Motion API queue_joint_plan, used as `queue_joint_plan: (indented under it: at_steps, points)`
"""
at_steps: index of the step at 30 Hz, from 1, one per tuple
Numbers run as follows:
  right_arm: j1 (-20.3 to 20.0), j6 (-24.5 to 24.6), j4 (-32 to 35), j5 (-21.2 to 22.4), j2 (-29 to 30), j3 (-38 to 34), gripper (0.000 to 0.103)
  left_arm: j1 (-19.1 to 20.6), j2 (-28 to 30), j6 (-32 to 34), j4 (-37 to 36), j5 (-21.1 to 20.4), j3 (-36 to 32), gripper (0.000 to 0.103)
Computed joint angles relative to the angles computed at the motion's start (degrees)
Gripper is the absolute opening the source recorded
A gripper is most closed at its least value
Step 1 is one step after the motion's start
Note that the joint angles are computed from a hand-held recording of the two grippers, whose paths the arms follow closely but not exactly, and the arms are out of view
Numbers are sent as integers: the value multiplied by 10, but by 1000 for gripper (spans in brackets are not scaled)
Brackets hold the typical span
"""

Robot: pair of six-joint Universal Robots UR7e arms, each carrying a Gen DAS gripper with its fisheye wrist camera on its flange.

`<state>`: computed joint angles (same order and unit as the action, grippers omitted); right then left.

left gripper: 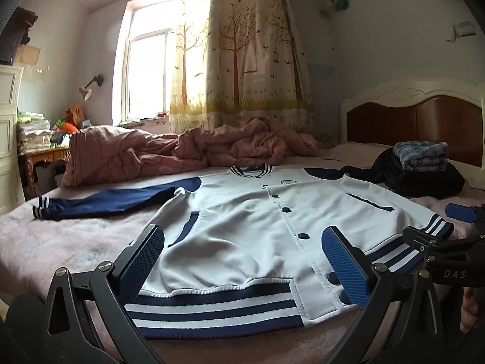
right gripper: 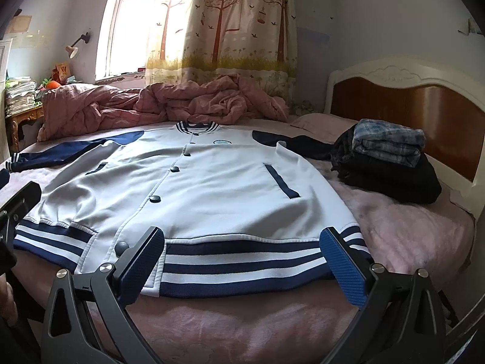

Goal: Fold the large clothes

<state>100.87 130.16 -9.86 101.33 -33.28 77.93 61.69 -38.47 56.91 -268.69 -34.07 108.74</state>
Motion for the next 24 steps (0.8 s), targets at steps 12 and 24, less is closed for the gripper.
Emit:
queue_joint_plan:
  at_steps: [12, 24]
  points:
    - [2, 5, -2, 2, 1, 2, 103, 3, -1, -12, 16, 2, 1, 103]
    - [0, 3, -1, 0, 1, 1, 103, 0, 5, -12, 29, -7, 5, 103]
